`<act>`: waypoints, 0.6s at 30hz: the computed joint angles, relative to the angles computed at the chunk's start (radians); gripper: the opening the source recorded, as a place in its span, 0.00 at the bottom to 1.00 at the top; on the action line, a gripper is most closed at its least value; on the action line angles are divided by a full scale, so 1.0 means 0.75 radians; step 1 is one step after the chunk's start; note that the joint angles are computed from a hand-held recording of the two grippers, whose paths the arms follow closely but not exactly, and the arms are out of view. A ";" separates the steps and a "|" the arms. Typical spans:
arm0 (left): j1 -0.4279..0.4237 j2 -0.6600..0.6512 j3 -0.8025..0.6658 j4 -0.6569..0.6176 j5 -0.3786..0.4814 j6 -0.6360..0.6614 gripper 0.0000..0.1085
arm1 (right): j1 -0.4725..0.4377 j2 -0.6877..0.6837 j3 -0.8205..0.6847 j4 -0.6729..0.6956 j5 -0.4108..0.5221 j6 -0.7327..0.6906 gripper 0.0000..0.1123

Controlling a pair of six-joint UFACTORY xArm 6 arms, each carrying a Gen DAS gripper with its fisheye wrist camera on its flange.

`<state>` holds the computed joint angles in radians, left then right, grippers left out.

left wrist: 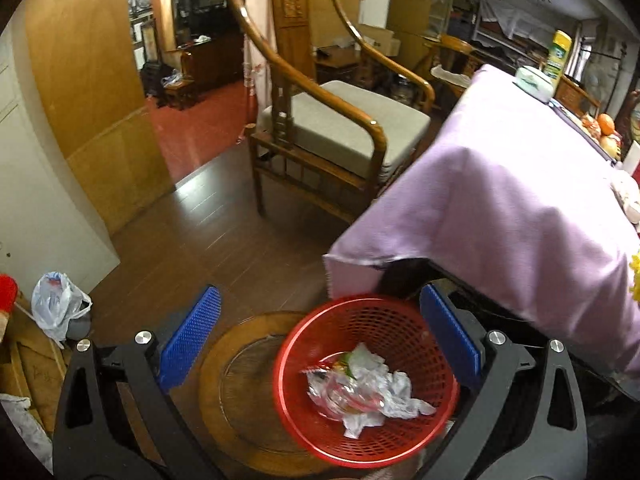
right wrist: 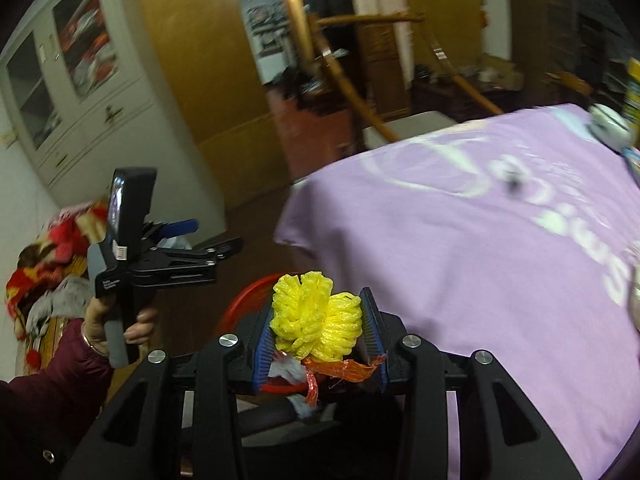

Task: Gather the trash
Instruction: 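Carry both items to the red wastebasket and open both tools, then lift both tools away from the wastebasket back toward the table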

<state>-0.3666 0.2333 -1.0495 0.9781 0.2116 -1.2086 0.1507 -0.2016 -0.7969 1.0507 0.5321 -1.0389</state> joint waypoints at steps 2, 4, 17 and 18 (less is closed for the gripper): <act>0.024 0.009 0.009 -0.024 -0.016 0.010 0.89 | 0.056 0.065 -0.060 -0.010 0.002 0.008 0.37; 0.047 0.009 0.019 -0.042 -0.027 0.016 0.89 | 0.100 0.123 -0.116 -0.024 0.003 0.020 0.42; 0.086 -0.011 0.054 -0.004 -0.049 -0.084 0.89 | 0.119 0.148 -0.132 0.000 -0.077 0.045 0.60; 0.079 -0.017 0.053 -0.002 -0.048 -0.080 0.89 | 0.109 0.134 -0.116 0.020 -0.091 0.027 0.61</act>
<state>-0.3072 0.2207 -1.0097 0.9763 0.1753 -1.2686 0.2321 -0.1013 -0.8842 1.0655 0.4641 -1.0188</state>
